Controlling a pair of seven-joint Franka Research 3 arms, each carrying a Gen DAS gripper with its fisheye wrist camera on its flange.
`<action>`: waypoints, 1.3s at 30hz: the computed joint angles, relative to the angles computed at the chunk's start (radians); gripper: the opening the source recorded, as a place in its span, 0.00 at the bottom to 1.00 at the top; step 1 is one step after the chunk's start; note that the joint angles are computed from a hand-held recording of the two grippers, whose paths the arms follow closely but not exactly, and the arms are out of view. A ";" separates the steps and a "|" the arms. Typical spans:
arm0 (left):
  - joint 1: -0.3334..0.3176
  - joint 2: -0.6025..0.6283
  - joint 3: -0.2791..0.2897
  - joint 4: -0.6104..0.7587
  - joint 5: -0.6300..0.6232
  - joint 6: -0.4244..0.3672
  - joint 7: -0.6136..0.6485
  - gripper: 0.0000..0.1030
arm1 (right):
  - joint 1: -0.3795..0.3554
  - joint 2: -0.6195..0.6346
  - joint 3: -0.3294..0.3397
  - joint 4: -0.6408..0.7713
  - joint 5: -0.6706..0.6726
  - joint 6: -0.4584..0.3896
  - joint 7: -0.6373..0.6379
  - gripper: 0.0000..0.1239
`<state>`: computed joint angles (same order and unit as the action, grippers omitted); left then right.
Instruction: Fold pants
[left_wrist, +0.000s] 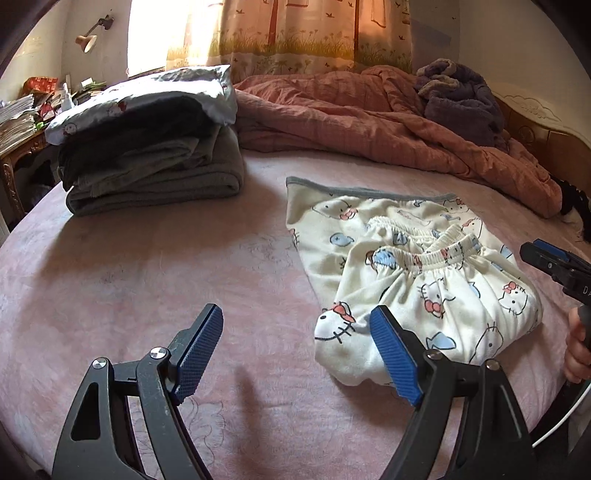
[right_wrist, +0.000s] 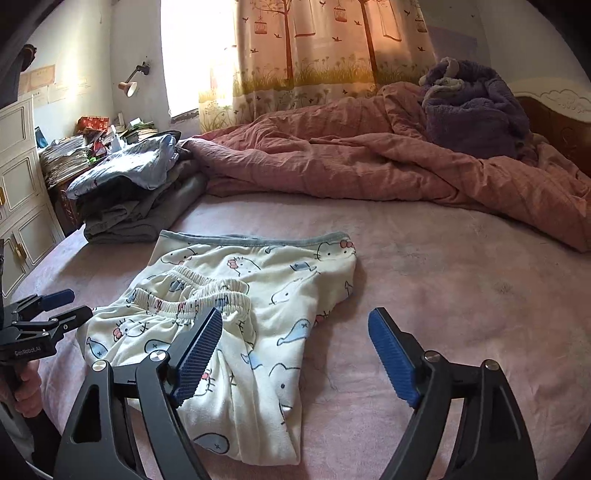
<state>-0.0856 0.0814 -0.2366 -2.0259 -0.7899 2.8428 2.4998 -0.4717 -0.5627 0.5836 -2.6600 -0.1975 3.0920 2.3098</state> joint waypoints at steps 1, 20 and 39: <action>-0.003 0.000 0.000 -0.006 0.009 0.006 -0.005 0.79 | 0.014 0.005 -0.010 -0.004 0.007 -0.010 -0.001 0.70; 0.046 0.041 -0.045 -0.018 0.185 0.036 -0.204 1.00 | 0.146 0.124 -0.145 0.061 -0.176 -0.222 0.167 0.83; 0.033 -0.003 -0.069 -0.071 -0.145 0.152 0.073 0.97 | 0.198 0.079 -0.212 0.004 -0.337 -0.153 0.317 0.83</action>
<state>-0.0529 0.0780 -0.3053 -2.0968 -0.9347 2.9945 2.5726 -0.2741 -0.4842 0.3712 -2.6557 -0.5343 2.9389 2.6266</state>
